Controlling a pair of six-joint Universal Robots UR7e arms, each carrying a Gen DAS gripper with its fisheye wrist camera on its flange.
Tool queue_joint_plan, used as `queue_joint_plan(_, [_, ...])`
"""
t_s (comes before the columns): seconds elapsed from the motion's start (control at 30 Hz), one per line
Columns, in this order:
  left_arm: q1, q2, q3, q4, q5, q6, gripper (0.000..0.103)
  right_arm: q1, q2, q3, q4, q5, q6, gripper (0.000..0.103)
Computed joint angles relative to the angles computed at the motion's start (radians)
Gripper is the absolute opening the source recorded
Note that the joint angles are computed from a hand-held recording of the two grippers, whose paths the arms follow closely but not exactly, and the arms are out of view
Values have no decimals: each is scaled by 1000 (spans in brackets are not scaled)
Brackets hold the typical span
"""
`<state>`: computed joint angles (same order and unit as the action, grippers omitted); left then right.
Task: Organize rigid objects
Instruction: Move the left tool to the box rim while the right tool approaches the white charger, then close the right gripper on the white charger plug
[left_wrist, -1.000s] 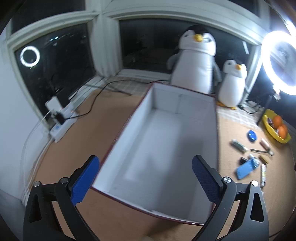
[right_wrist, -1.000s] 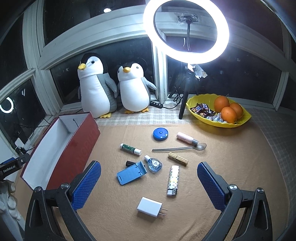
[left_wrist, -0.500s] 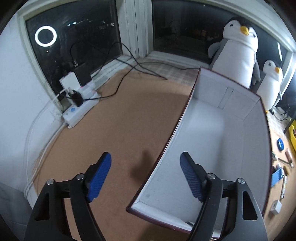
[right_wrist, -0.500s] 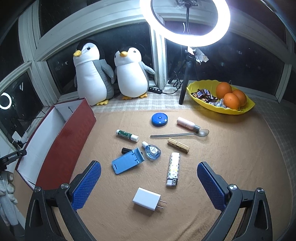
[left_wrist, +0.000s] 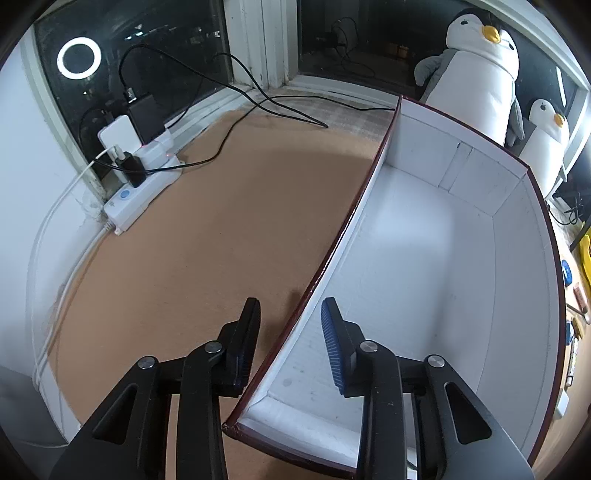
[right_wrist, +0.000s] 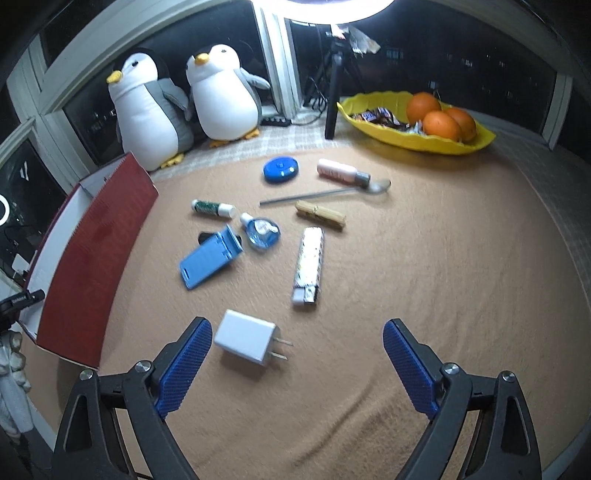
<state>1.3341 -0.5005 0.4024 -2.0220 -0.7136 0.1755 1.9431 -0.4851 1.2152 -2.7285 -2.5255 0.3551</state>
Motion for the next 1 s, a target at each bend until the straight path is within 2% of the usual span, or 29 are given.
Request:
queue_joint_plan(0.13, [2, 3, -2, -9, 6, 2, 26, -5, 9, -7, 31, 25, 8, 88])
queue_joint_plan(0.27, [4, 6, -8, -2, 2, 2, 25, -8, 36, -52, 92, 46, 22, 88])
queue_joint_plan(0.43, [5, 4, -3, -7, -3, 12, 24, -26, 66, -106, 189, 76, 105, 88])
queue_joint_plan(0.57, [5, 0, 0, 1, -9, 16, 23, -43, 72, -113, 210, 116, 169, 88])
queue_joint_plan(1.0, [8, -3, -9, 35, -23, 57, 20, -47, 128, -206, 294, 69, 269, 88])
